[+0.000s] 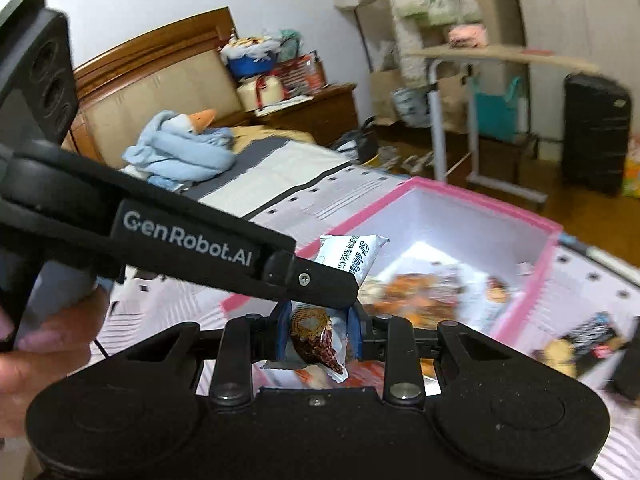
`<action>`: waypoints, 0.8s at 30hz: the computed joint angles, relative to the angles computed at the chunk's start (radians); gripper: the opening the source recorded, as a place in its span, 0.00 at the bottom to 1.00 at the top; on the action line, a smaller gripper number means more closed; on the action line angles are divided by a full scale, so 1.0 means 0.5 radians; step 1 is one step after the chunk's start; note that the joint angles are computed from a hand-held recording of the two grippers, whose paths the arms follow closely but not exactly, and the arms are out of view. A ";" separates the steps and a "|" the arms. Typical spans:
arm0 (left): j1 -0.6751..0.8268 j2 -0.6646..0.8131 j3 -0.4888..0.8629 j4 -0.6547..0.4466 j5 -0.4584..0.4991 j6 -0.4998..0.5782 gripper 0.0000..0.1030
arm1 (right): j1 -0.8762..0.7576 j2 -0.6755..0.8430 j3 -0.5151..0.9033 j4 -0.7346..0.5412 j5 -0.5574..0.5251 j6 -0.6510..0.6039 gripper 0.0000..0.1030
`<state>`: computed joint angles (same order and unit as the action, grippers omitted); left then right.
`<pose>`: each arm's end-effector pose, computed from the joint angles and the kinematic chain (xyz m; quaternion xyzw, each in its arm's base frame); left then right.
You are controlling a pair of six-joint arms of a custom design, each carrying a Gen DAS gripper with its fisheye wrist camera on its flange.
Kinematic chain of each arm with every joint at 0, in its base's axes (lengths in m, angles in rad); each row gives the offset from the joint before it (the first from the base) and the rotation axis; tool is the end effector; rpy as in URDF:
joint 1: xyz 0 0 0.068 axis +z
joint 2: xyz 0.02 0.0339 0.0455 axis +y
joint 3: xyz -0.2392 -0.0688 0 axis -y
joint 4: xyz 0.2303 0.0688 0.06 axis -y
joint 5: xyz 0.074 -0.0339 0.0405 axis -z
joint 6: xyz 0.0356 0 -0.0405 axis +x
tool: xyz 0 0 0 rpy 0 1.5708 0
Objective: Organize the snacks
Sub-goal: 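Carry the white bar into the pink box and open the right gripper, then move the left gripper to the second clear nut bag and grasp it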
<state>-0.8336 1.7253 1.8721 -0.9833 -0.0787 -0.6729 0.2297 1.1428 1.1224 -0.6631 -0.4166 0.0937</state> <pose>0.2368 -0.2567 0.3616 0.0608 0.9308 -0.2186 0.2868 0.2254 0.0675 0.3191 -0.1486 0.8756 0.2520 0.3844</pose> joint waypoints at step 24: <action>-0.117 0.147 0.310 -0.086 0.088 0.313 0.55 | -2.060 -0.249 0.541 -1.404 -0.761 -1.563 0.67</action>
